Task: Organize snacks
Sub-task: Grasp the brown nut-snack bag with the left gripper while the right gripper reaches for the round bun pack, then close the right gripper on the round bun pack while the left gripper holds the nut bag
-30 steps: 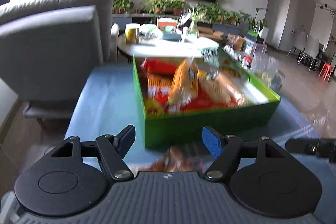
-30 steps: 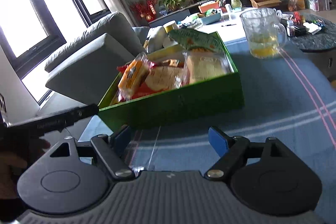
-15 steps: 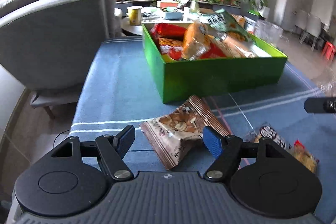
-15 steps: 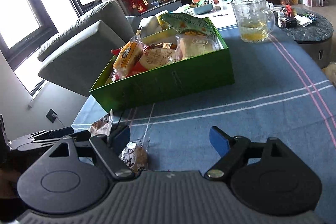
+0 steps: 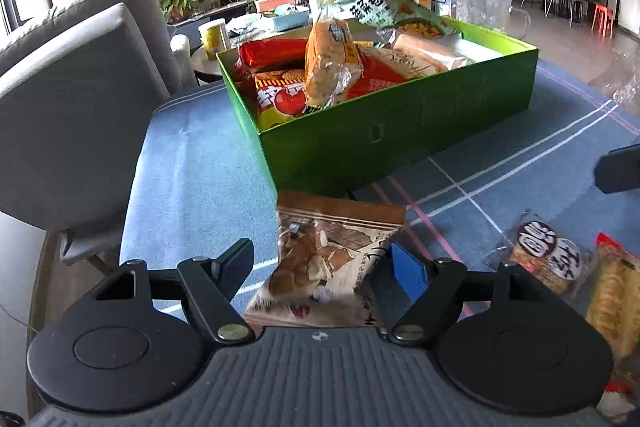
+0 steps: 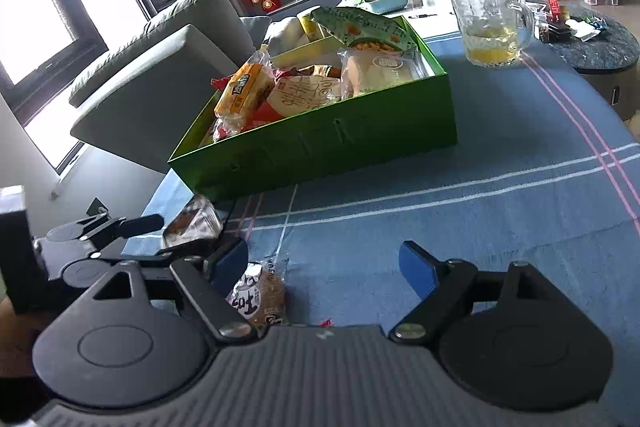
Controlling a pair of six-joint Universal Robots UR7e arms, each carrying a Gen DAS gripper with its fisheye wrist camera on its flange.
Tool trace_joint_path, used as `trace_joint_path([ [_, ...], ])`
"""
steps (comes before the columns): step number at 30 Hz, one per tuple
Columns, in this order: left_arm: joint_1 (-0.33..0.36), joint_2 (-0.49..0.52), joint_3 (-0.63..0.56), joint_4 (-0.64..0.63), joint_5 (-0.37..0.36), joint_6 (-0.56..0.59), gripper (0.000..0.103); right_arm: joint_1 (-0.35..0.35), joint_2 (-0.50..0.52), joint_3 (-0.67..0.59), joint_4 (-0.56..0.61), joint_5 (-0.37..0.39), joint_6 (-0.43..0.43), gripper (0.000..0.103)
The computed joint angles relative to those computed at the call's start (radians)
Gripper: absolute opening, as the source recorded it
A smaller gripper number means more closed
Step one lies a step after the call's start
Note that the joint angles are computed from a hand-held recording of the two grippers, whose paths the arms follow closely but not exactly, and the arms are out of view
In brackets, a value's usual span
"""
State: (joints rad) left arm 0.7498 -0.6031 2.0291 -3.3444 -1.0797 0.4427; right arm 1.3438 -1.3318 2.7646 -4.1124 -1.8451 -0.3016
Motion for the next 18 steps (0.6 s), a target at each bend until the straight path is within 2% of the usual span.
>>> trace_joint_path([
  [4,0.017,-0.006,-0.019,0.053,-0.015,-0.074,0.072,0.002,0.0,0.001,0.001,0.001,-0.004,0.065],
  [7,0.034,-0.021,-0.018,0.074,-0.048,-0.155,0.061,0.001,-0.002,-0.001,0.008,-0.001,-0.001,0.065],
  [8,0.031,-0.02,-0.016,0.066,-0.042,-0.157,0.053,0.002,-0.002,-0.001,0.01,-0.001,-0.001,0.065],
  [18,0.011,-0.039,0.043,-0.024,-0.036,-0.194,0.049,0.023,0.011,-0.007,0.016,-0.016,-0.014,0.065],
])
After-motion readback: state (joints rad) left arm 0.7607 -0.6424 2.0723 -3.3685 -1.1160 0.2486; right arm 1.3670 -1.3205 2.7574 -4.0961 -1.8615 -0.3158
